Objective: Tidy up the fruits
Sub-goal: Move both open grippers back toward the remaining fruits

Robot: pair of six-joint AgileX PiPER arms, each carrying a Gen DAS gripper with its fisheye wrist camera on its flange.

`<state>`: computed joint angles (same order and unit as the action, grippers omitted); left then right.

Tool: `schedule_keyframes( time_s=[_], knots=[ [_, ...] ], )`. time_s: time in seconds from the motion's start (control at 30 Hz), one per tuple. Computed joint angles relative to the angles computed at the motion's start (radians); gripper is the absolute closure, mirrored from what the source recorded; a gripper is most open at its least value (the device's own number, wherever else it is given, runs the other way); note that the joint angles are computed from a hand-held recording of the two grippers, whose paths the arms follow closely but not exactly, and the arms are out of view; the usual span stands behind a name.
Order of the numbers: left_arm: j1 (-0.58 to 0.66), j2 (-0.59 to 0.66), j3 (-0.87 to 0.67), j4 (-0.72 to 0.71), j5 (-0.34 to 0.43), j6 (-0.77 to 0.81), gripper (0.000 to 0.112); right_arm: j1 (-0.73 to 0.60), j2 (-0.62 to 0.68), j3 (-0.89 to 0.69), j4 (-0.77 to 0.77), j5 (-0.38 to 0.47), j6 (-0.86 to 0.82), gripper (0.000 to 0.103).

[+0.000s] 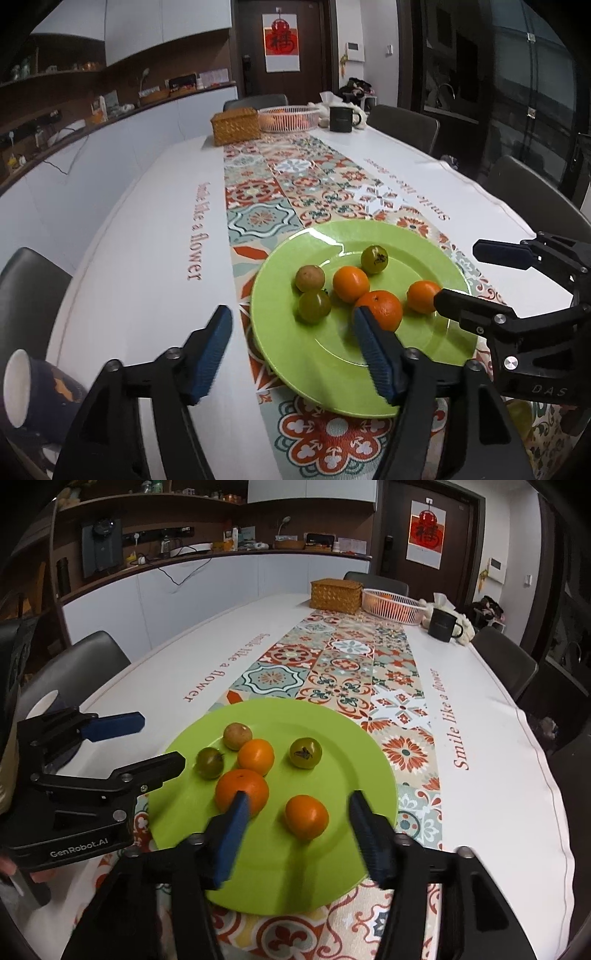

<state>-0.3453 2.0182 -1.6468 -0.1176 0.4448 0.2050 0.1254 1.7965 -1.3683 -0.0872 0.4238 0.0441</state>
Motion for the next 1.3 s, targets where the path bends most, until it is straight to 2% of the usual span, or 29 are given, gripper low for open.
schedule_keyframes(
  time_s=[0.17, 0.23, 0.57, 0.83, 1.03, 1.3],
  knots=[
    [-0.004, -0.061, 0.050, 0.040, -0.019, -0.038, 0.036, 0.021, -0.057, 0.037, -0.082, -0.017, 0.074, 0.034],
    [-0.010, -0.090, 0.075, 0.073, -0.028, -0.062, 0.035, 0.023, -0.081, 0.051, -0.077, -0.023, 0.076, 0.028],
    [-0.065, -0.282, 0.229, 0.332, -0.045, -0.319, 0.023, 0.040, -0.228, 0.139, -0.122, -0.018, 0.134, 0.028],
    [-0.143, -0.457, 0.389, 0.591, 0.000, -0.592, 0.020, 0.062, -0.390, 0.246, -0.182, -0.008, 0.190, 0.024],
    [-0.194, -0.570, 0.496, 0.708, 0.032, -0.750, 0.018, 0.111, -0.507, 0.330, -0.292, 0.017, 0.294, 0.024],
    [-0.303, -0.689, 0.611, 0.870, 0.103, -0.952, 0.018, 0.166, -0.648, 0.430, -0.352, 0.059, 0.355, 0.024]
  ],
)
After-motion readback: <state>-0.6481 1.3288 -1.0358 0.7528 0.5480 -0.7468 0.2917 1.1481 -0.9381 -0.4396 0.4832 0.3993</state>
